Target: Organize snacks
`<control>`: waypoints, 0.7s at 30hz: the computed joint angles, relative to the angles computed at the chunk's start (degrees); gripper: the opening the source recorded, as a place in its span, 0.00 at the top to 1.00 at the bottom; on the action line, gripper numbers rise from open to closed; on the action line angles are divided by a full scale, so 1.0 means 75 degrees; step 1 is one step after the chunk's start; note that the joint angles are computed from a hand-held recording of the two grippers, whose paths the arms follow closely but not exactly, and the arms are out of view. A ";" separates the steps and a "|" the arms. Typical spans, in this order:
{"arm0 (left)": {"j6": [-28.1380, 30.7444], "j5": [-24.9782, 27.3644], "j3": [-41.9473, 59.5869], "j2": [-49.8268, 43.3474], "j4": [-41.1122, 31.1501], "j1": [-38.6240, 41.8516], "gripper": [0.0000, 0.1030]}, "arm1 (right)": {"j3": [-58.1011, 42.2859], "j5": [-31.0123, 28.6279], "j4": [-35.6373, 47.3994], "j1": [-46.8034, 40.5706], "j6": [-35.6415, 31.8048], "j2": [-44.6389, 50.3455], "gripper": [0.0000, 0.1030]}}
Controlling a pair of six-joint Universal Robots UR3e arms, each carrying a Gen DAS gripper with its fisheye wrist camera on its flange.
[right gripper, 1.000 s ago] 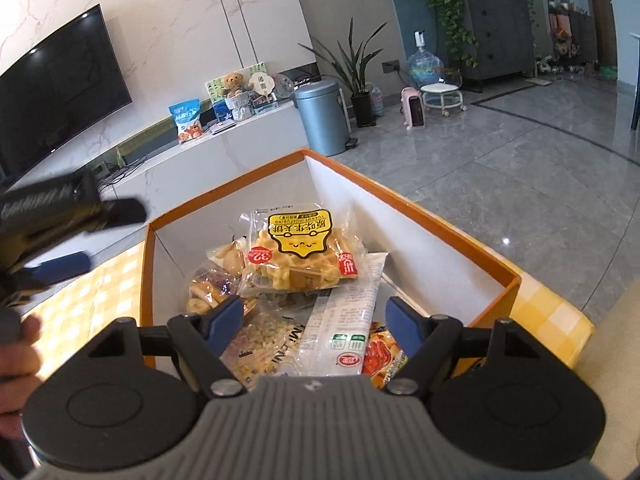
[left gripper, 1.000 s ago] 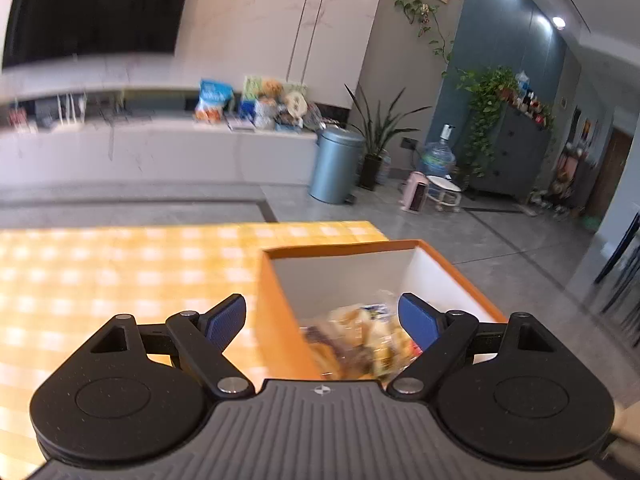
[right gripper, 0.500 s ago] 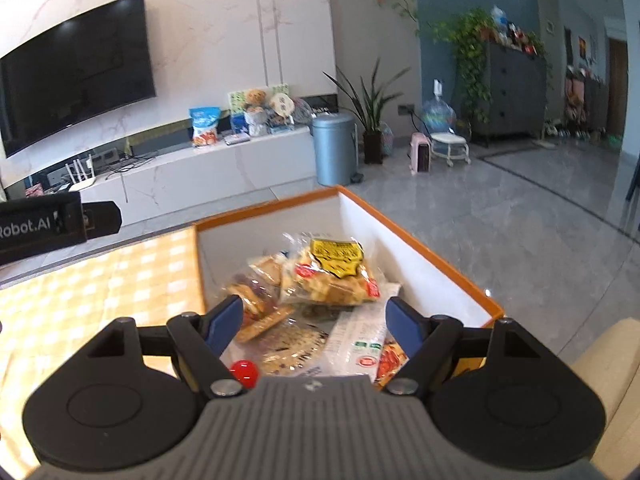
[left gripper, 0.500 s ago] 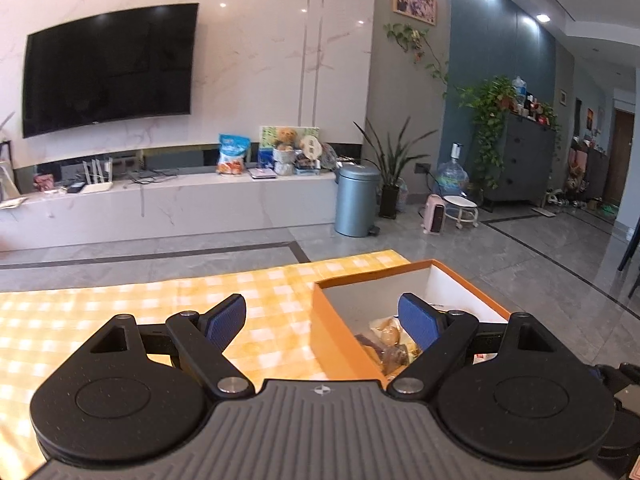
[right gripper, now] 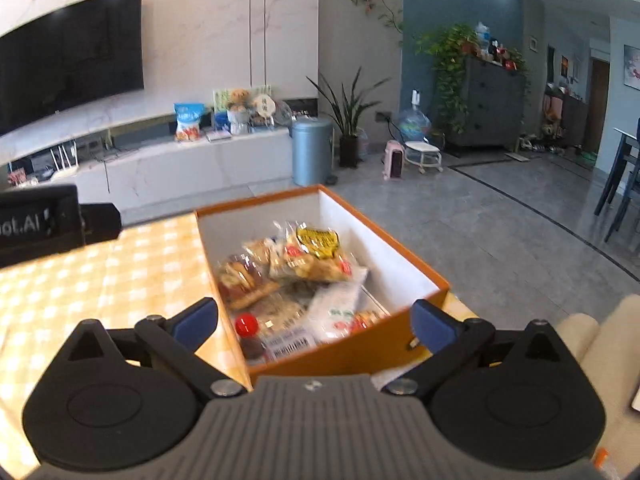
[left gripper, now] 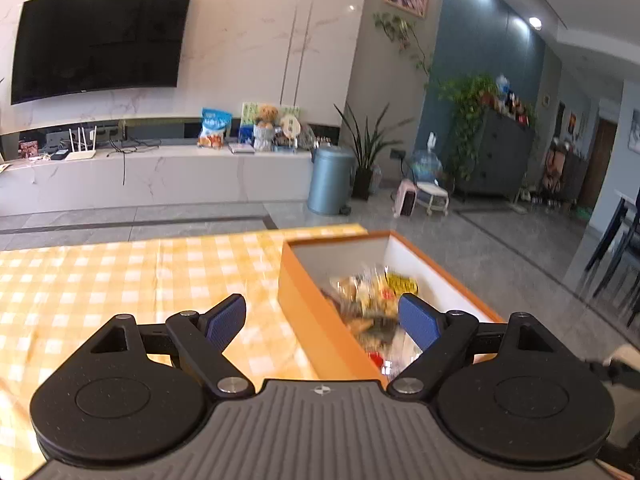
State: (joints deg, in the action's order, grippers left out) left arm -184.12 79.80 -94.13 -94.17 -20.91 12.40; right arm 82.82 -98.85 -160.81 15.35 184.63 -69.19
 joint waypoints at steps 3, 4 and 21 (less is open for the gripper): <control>0.0003 0.0485 -0.0044 -0.0151 0.0079 -0.0326 0.02 | 0.0258 -0.0050 -0.0245 -0.0011 -0.0009 -0.0053 0.03; 0.0008 0.0549 -0.0024 -0.0218 0.0063 -0.0382 0.02 | 0.0283 0.0022 -0.0192 -0.0044 0.0059 -0.0074 0.03; 0.0081 0.0576 -0.0716 -0.0159 0.0196 -0.0476 0.02 | 0.0276 0.0213 0.0385 -0.0081 0.0246 -0.0081 0.03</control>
